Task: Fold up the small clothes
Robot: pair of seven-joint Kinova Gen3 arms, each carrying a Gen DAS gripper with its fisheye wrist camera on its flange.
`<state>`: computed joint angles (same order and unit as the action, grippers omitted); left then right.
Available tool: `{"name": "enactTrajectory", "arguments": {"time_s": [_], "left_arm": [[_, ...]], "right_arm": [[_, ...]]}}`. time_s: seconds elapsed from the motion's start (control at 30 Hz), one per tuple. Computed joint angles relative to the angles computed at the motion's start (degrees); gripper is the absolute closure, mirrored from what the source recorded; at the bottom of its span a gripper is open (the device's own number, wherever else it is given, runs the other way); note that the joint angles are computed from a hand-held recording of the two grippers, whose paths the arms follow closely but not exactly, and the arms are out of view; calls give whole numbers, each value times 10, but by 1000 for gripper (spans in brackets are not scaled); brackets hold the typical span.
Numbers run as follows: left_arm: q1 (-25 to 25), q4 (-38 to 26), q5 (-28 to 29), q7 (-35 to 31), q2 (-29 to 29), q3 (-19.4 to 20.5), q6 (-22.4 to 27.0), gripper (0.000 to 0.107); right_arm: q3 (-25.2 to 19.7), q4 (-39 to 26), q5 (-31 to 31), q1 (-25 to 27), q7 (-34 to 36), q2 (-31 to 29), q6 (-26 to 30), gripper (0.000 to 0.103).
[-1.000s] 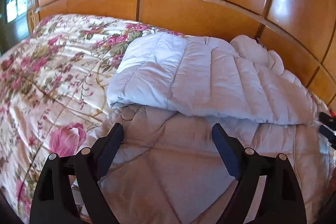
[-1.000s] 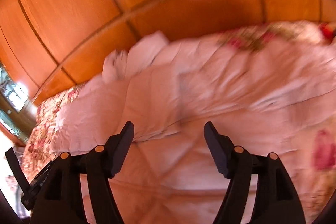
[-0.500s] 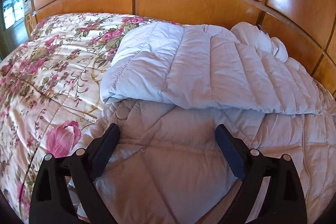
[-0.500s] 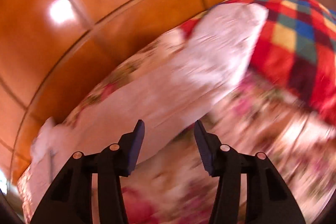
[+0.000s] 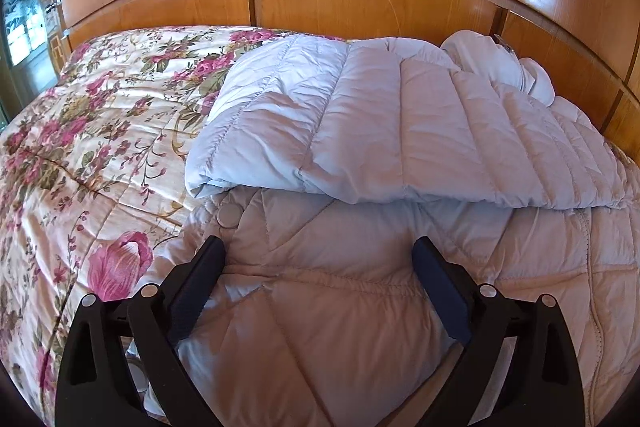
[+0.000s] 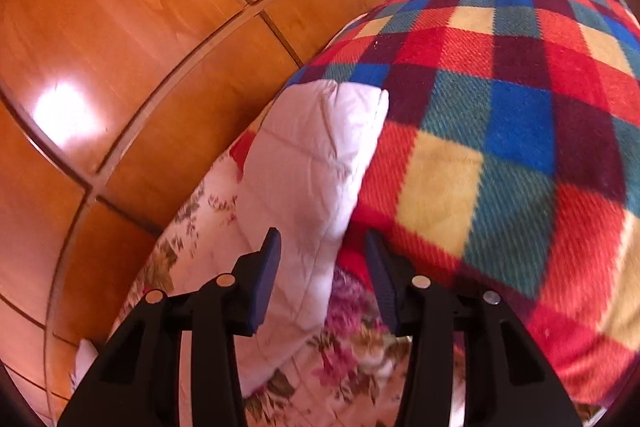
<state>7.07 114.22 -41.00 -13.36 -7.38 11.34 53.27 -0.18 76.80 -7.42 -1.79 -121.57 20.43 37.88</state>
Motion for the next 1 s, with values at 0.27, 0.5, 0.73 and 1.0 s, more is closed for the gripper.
{"name": "enactTrajectory", "arguments": {"time_s": [0.27,0.5,0.73,1.0], "left_arm": [[-8,13,2,4,-8,-2,-24,13],[-15,15,5,0,-11,0,-29,12],[-21,19,10,-2,-16,1,-41,12],[-33,29,15,-2,-27,4,-61,12]], "right_arm": [[-5,-51,0,8,22,27,40,97],[-21,-27,-9,-14,50,-15,17,98],[-28,-49,34,-88,38,-42,24,98],[-60,-105,91,-203,71,-49,31,99]]}}
